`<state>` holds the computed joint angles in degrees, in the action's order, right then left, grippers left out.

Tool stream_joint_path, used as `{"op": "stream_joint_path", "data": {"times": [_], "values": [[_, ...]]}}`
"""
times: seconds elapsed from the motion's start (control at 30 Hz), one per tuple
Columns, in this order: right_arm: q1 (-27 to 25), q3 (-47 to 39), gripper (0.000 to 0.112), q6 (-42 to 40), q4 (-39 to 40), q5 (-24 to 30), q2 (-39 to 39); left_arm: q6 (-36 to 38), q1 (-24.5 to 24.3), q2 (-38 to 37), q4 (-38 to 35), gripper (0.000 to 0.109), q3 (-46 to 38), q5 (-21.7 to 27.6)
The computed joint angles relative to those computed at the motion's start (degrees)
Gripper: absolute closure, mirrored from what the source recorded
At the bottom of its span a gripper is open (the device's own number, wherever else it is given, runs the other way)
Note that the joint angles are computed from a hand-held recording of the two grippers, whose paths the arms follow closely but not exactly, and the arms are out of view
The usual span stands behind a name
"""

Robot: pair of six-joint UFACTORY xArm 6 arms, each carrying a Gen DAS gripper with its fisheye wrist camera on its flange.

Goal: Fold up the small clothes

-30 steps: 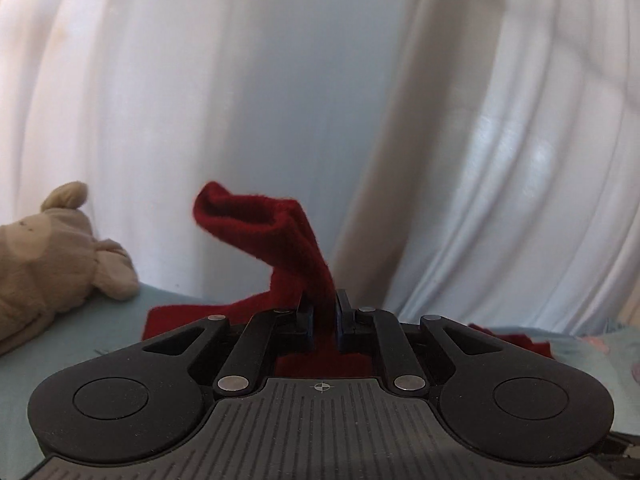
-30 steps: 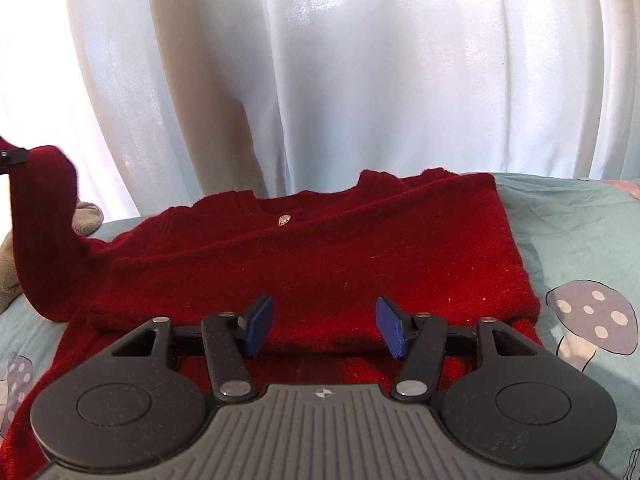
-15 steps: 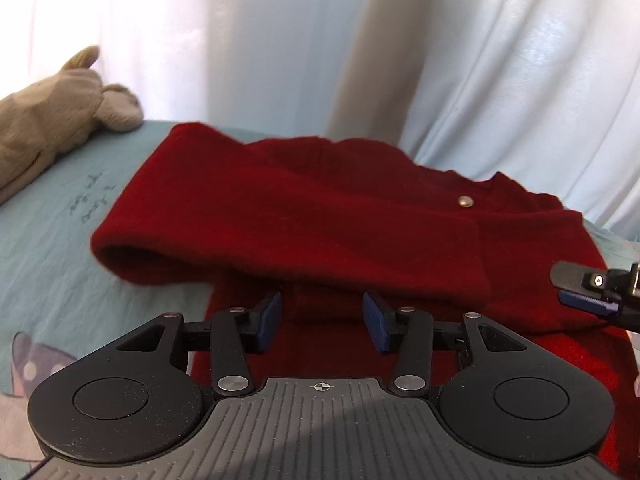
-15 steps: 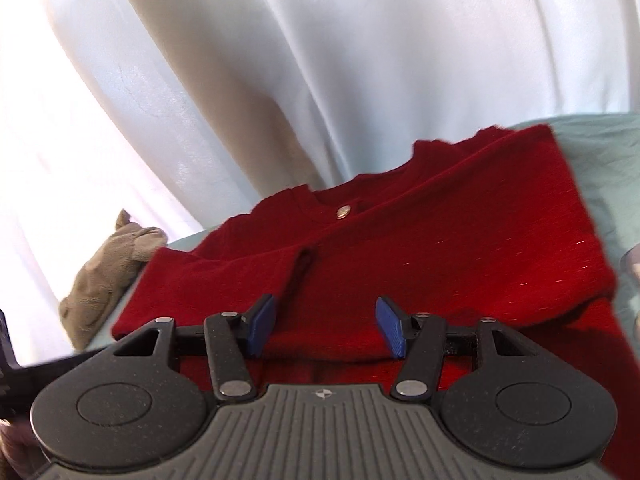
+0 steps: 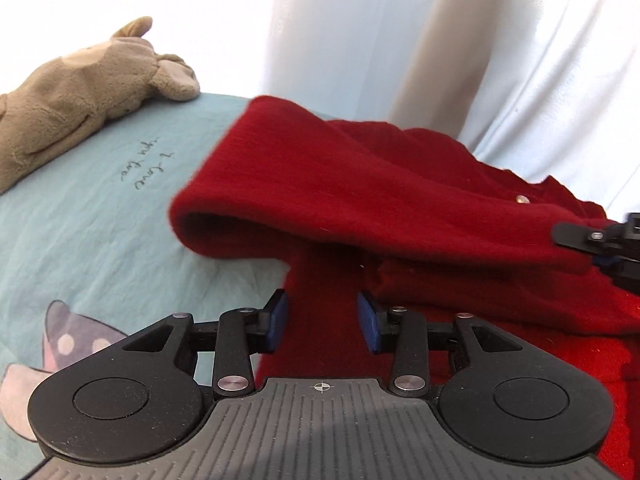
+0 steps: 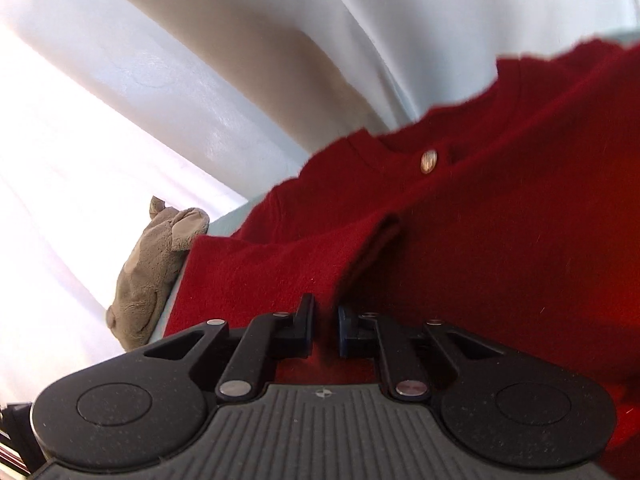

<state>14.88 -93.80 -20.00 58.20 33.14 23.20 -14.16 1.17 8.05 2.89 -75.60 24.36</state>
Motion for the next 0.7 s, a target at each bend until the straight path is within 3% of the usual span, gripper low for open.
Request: {"op": "stream_joint_path", "data": {"times": [0.07,0.13,0.2,0.33,0.4,0.47,0.57,0.63,0.7], "values": [[-0.53,2.1,0.102,-2.26,-1.37,-3.26,-2.73,-3.17,1.13,1.64,3.26,0.075,-2.42,1.05],[-2.18,3.55,0.102,-2.91,-3.08,-4.72,-4.98,-3.86,2.03,3.43,3.4,0.09,-4.97,2.28],[-3.86,4.92,0.102,-2.35,-6.82,-5.76,-6.53,-1.94,2.39,4.92,1.12,0.093,-6.79,2.34],[-7.11,4.85,0.097,4.65,-16.81,-1.84,-5.81,1.18,1.81,7.43,-0.68,0.105,-9.56,3.24],[-7.87,5.33,0.093,5.9,-15.75,-0.5,-5.03,2.28,1.42,7.48,-0.77,0.105,-9.41,2.86],[-8.38,5.58,0.08,6.71,-14.43,1.01,-4.41,2.48,1.1,7.28,0.36,0.105,-9.08,2.21],[-8.66,6.64,0.07,3.07,-5.43,0.87,-4.08,3.18,0.8,7.48,0.42,0.105,-9.47,2.22],[-8.71,5.43,0.071,2.38,-2.19,1.74,-2.84,2.63,0.63,7.69,0.89,0.105,-9.95,2.55],[-8.26,4.38,0.093,2.72,-4.08,1.69,-2.21,2.75,0.5,7.7,0.86,0.105,-10.11,2.34]]}}
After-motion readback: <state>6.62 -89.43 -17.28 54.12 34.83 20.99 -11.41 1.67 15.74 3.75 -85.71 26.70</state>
